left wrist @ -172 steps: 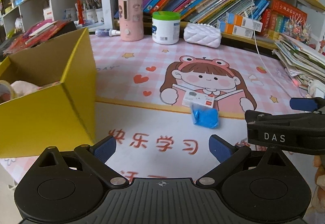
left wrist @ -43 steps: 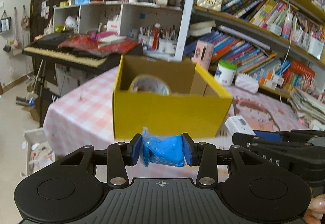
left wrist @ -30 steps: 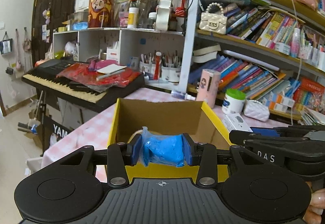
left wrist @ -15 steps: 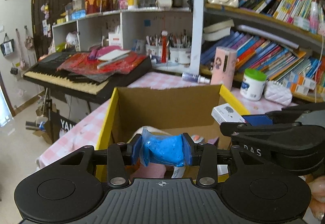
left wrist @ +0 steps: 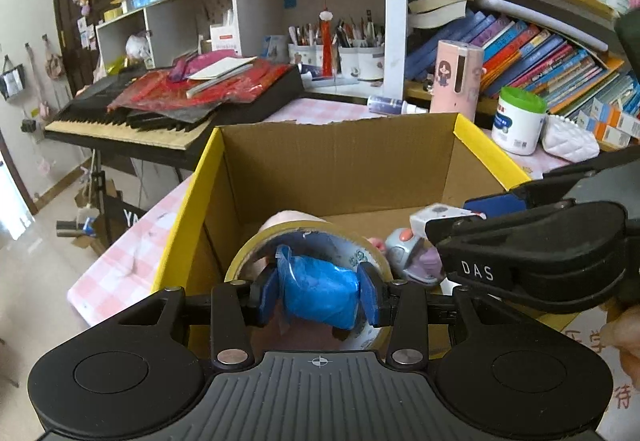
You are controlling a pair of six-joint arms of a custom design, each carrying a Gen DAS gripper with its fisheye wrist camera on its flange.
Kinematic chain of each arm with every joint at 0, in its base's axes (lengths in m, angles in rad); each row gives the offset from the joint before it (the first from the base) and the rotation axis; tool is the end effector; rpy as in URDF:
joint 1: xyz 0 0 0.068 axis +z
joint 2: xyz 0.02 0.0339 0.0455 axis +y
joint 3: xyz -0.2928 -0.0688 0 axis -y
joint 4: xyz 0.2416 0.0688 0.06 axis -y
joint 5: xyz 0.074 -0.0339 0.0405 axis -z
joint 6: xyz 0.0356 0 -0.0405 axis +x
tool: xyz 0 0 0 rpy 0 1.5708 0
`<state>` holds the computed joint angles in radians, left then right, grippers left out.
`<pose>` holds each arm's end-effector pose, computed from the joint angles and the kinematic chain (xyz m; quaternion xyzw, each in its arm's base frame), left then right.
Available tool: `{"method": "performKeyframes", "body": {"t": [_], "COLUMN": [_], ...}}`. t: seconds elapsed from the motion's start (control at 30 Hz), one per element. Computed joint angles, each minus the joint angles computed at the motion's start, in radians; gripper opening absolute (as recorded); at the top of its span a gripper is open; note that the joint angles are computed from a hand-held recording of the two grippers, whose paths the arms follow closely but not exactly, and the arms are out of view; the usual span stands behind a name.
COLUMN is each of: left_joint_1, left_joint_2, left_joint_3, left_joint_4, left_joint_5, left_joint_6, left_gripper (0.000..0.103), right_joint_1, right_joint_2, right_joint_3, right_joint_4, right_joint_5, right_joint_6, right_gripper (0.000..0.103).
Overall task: Organize objects
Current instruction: 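Lower the blue object into the box with the left tool while the right tool releases the white box inside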
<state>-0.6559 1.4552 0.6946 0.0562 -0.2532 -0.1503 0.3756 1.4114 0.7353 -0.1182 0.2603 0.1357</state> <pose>0.2315 -0.1669 0.2110 0.1739 0.8850 -0.0579 0.4280 0.2596 0.0925 0.2209 -0.0610 0.9170 -0.0213 0.3935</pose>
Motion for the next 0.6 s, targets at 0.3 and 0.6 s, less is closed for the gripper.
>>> {"method": "performKeyframes", "body": {"t": [0.3, 0.6], "left_joint_1": [0.000, 0.006], "left_joint_2": [-0.004, -0.047], "left_joint_3": [-0.007, -0.031], "left_joint_4": [-0.003, -0.005], "left_joint_5": [-0.007, -0.002], "left_joint_6": [-0.020, -0.034], "left_gripper": [0.043, 0.051], "right_joint_1": [-0.006, 0.000], "right_joint_2": [0.061, 0.083], "right_joint_3": [0.057, 0.085], "right_joint_4": [-0.024, -0.062], "right_joint_5": [-0.020, -0.020], "right_joint_6": [-0.029, 0.006], "right_gripper": [0.028, 0.028]}}
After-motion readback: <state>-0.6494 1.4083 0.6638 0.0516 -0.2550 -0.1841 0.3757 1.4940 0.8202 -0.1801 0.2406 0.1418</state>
